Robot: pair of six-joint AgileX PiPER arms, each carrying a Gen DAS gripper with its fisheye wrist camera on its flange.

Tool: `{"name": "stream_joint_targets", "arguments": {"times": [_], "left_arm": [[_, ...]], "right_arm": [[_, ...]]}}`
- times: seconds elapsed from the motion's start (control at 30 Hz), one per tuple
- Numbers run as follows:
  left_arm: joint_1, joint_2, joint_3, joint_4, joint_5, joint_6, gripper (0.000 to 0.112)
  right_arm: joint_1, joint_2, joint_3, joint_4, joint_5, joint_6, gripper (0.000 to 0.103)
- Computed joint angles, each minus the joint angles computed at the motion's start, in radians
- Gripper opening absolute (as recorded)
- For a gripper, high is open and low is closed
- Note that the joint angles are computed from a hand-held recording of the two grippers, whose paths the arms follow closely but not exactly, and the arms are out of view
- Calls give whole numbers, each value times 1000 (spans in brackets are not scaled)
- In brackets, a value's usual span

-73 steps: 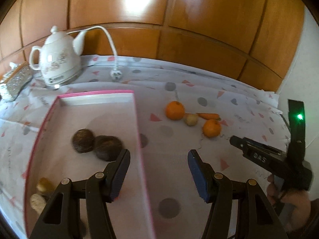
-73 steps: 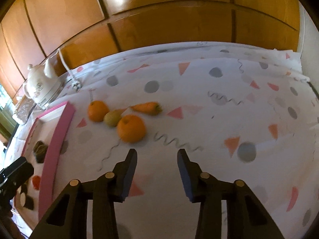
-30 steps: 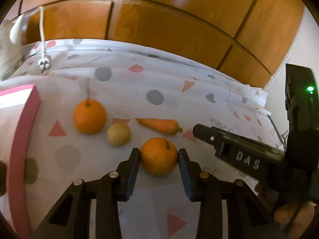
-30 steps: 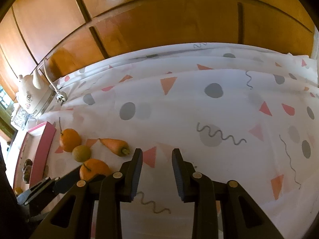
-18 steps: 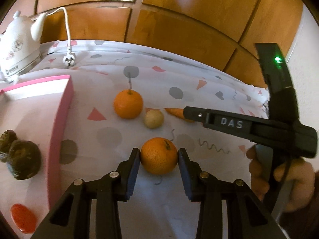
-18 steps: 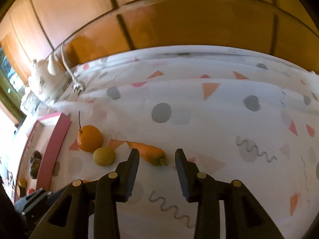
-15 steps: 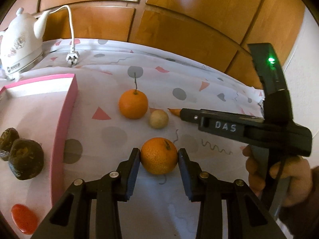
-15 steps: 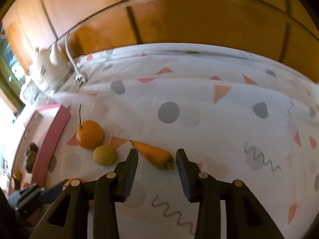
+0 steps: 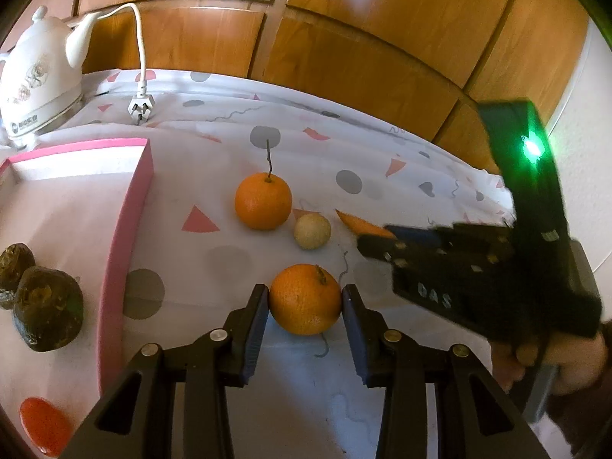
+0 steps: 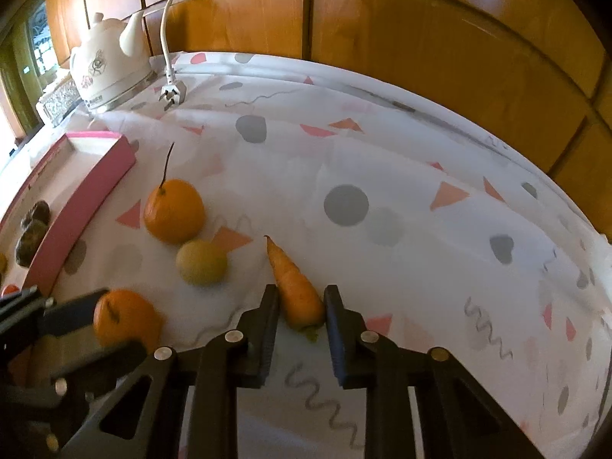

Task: Organize fruits
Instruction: 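Grasp an orange with the left tool while the right tool grasps the carrot, then lift the orange and carrot and carry them toward the pink tray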

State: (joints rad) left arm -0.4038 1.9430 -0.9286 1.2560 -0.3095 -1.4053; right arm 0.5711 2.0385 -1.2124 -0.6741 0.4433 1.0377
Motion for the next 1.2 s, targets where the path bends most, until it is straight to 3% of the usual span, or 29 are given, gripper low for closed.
{"name": "stream_joint_targets", "arguments": {"times": [0.13,0.43,0.6,0.9,1.03,1.2], "left_arm": [[3,-15,8,81,-7,-74,39],[43,-79,95,244,-151,-167,39],[16,-85,108,254,-118,-179,40],[-60,-75,66,259,-2,-207,40],[-57,-89,100,170,-4,-86,39],[-43,-104,120,194,-19,-110,39]], "right_arm": [[33,-51,84,-48,-4,149,24],[164,-198,286,-174,36,482,21],[214,-242,359,-224,28,630,21],[172,-254,412,-348,-89,823,21],[197,-238,414,-448,-65,939,21],[232,-224,410,-487,-17,1000,21]]}}
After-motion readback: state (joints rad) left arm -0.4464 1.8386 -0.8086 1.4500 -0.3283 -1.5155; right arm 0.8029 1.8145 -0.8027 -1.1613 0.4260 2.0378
